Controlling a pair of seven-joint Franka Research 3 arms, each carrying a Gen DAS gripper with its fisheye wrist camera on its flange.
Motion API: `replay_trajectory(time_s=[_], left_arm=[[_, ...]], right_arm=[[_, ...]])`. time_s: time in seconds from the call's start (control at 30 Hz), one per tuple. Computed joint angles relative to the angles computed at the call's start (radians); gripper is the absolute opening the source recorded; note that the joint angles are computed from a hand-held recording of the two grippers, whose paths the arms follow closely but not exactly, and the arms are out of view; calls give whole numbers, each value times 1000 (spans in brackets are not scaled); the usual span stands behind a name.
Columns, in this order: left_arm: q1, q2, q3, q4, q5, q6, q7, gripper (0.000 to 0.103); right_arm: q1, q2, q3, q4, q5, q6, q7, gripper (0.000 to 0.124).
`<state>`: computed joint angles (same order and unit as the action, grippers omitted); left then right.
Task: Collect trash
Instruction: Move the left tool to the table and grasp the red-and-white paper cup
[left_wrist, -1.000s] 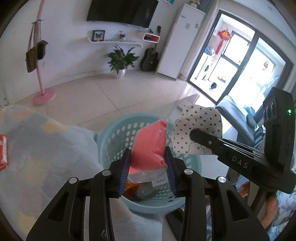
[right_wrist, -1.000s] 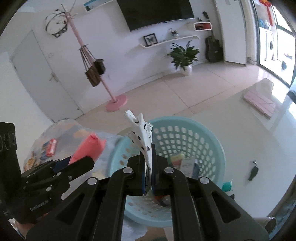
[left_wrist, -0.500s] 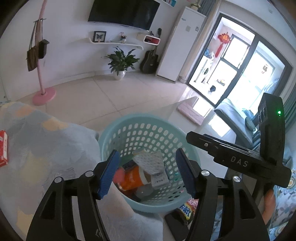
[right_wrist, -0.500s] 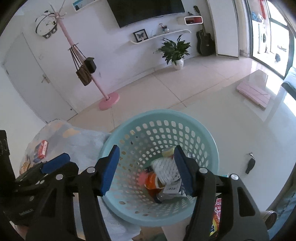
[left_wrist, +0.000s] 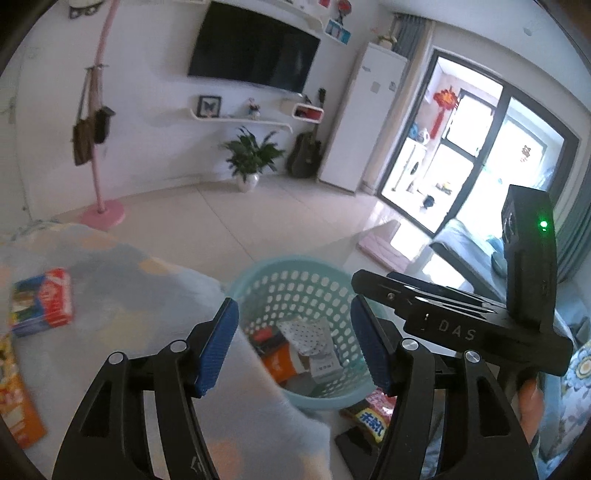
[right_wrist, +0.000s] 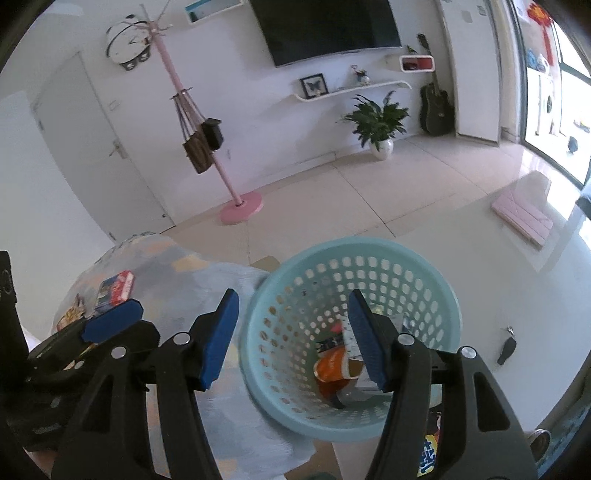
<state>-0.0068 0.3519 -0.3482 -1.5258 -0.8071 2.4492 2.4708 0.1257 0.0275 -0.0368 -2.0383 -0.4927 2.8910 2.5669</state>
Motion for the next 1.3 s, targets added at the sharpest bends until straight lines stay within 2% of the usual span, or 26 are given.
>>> replay_trajectory(time_s=[0.13,0.27,0.3,0.37,0.4,0.67,0.8,0.87,0.97,1.1,1.2,1.3], left_arm=[[41,-85,13,-101,-90,64,63,61],[57,-151,69,-178,-145,118,78,61],[60,-161,84,-191,-148,131,71,62],[65,-181,118,-222,-131,176,40,70],[71,-188,131,-233,-125,196,27,71],[166,-243,233,-315,-110,279,-86,72],[222,-239,269,-313,-109,274,-146,72],[250,-236,283,-309,-108,255,-166,77],[285,-221,293,-299,-101,244,-189,79],[333,-191,298,-274,-125,144,-200,82],[357,-153,291,-239,-116,75,-239,82],[375,-120,268,-211,-141,47,-238,82]], right_arm=[[28,32,18,52,25,2,-51,57],[79,91,25,138,64,-19,-134,57],[94,111,27,164,80,-23,-158,57],[123,147,27,211,116,-29,-207,58],[139,171,29,242,133,-34,-230,57],[251,354,31,490,258,-114,-394,58],[306,439,7,595,310,-137,-422,58],[327,478,-3,639,329,-138,-428,58],[351,528,-12,691,357,-136,-445,58],[385,568,-42,729,357,-138,-444,58],[417,591,-76,768,321,-172,-432,59],[428,589,-89,761,301,-161,-423,65]])
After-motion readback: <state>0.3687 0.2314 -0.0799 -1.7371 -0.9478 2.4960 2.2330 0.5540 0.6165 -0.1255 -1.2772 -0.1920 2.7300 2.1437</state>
